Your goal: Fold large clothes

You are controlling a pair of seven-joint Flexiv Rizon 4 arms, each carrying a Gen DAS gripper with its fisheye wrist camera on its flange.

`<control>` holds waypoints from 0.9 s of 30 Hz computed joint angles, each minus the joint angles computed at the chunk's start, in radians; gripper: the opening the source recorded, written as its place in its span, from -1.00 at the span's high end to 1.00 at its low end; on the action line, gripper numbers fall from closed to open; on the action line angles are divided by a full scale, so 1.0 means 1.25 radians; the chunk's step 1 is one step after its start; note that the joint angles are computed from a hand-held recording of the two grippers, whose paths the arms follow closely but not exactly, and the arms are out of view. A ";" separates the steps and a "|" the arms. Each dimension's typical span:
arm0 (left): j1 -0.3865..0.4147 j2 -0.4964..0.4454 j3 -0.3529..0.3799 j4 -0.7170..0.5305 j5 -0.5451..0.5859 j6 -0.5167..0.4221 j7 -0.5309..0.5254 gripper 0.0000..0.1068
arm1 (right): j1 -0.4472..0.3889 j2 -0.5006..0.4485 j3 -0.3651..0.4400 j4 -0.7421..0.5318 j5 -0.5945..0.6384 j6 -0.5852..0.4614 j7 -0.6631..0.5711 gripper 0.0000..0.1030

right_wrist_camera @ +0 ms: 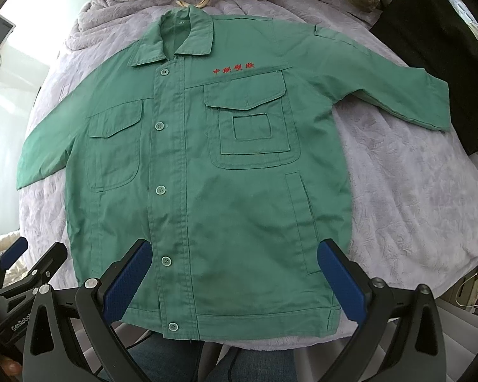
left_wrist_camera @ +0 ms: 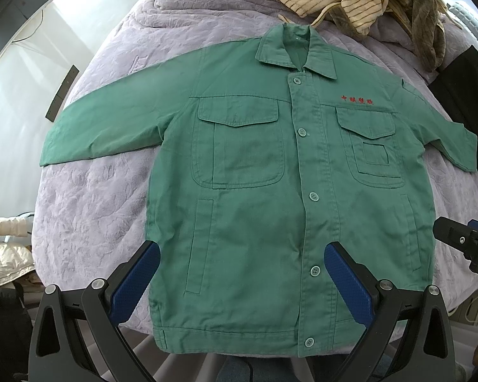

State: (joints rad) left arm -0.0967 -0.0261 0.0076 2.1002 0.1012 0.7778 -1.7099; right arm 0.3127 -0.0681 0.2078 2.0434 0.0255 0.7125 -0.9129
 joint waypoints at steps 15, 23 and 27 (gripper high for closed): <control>0.004 0.003 0.002 0.010 -0.014 0.002 0.008 -0.93 | 0.002 0.002 0.001 0.000 0.001 -0.004 0.001 -1.00; 0.006 0.005 0.003 0.013 -0.021 0.001 0.014 -0.93 | 0.003 0.001 0.001 0.002 -0.001 -0.002 0.002 -1.00; 0.007 0.006 0.003 0.018 -0.028 0.003 0.019 -0.93 | 0.003 0.003 0.002 0.005 -0.003 -0.001 0.006 -1.00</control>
